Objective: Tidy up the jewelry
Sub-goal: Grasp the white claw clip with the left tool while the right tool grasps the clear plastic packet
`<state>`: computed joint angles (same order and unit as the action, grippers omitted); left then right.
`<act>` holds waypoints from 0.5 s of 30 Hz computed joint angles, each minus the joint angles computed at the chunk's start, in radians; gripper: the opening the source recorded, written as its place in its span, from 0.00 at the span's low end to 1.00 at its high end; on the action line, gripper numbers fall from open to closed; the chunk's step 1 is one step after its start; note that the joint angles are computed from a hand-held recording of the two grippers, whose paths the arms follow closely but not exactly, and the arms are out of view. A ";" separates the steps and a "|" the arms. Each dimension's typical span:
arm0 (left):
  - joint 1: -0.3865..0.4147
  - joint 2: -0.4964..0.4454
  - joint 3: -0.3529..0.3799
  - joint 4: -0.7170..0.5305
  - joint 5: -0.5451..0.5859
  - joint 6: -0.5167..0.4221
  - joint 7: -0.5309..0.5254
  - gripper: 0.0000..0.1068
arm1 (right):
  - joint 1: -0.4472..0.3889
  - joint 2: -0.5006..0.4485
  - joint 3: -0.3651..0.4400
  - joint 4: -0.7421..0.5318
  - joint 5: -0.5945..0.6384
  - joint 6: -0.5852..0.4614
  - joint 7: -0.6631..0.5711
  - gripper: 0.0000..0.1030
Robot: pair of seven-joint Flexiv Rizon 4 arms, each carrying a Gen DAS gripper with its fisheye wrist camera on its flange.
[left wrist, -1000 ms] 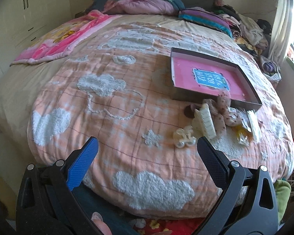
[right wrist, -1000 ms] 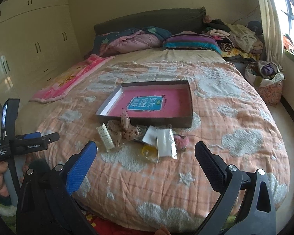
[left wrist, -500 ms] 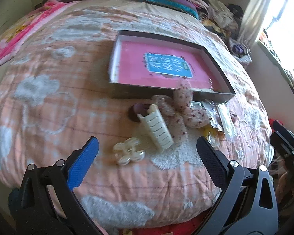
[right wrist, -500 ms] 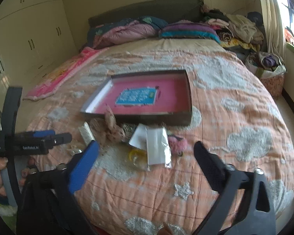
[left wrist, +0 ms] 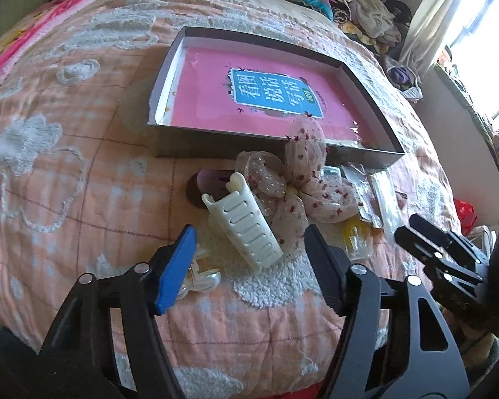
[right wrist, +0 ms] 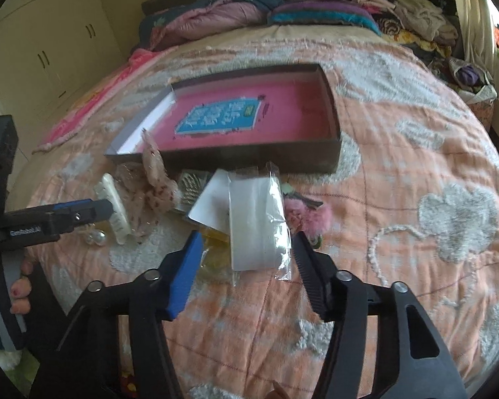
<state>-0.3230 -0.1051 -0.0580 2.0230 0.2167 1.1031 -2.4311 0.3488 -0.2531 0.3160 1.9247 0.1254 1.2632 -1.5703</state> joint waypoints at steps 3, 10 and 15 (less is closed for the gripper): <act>0.004 -0.008 0.004 0.001 0.000 0.013 -0.007 0.51 | 0.011 -0.018 -0.013 0.000 -0.023 0.002 0.017 0.41; 0.001 -0.039 0.012 -0.020 0.007 0.015 -0.022 0.40 | -0.031 -0.030 0.015 0.002 0.020 0.032 0.011 0.16; -0.001 -0.055 0.017 -0.022 0.002 0.030 -0.021 0.25 | -0.054 0.005 0.034 0.024 0.065 0.062 -0.029 0.15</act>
<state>-0.3241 -0.1602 -0.0411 2.0007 0.2192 1.1334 -2.4522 0.2944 -0.2484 0.3499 1.9488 0.1900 1.3256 -1.5997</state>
